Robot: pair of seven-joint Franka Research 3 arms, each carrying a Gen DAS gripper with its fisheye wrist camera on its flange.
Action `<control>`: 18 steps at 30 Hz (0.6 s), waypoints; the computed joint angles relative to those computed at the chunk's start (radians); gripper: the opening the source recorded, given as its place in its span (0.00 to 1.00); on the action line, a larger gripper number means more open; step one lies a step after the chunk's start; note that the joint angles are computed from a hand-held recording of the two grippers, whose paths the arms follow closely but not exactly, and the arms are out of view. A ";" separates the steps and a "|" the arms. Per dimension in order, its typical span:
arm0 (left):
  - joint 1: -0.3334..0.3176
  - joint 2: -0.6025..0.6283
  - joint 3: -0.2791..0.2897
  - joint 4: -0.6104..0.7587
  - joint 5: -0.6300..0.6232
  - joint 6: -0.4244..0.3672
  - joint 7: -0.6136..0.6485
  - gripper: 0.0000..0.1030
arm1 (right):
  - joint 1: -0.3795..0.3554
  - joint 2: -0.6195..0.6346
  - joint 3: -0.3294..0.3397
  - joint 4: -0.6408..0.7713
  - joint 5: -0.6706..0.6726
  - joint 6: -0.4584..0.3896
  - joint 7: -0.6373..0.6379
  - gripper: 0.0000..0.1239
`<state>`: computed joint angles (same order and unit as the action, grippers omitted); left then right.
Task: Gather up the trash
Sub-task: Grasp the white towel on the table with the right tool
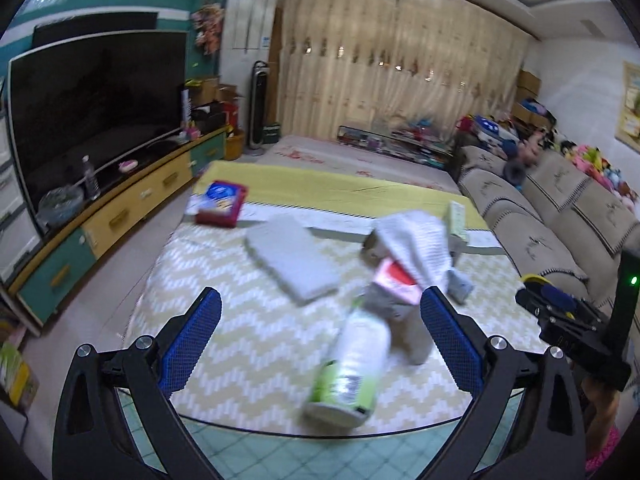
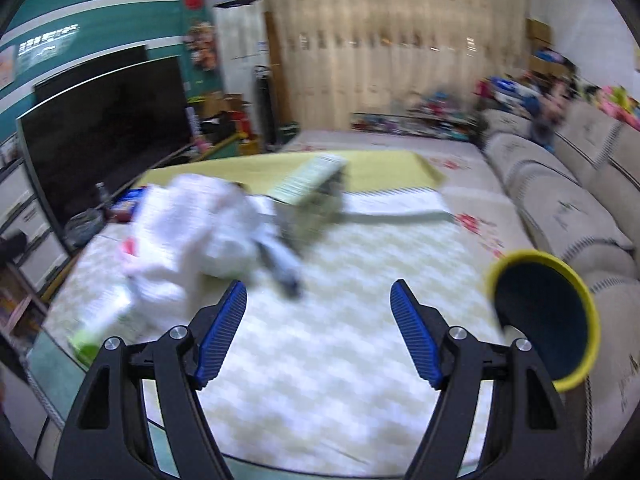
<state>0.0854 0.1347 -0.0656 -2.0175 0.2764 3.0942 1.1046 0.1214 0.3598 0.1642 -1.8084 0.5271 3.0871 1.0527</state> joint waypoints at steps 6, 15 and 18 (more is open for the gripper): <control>0.040 0.013 -0.031 -0.017 -0.073 0.029 0.068 0.95 | 0.064 0.071 -0.001 0.136 -0.043 -0.071 0.031 0.57; 0.100 0.027 -0.097 -0.023 -0.214 0.031 0.183 0.95 | 0.140 0.195 -0.056 0.329 -0.139 -0.209 0.140 0.54; 0.104 0.032 -0.104 -0.022 -0.237 0.032 0.199 0.95 | 0.129 0.235 -0.043 0.397 -0.137 -0.275 0.155 0.50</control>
<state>0.1894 0.1664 -0.1695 -2.0390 0.0394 3.1258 1.3035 0.2507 0.5952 0.1214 -1.4113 0.3901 2.8119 1.2076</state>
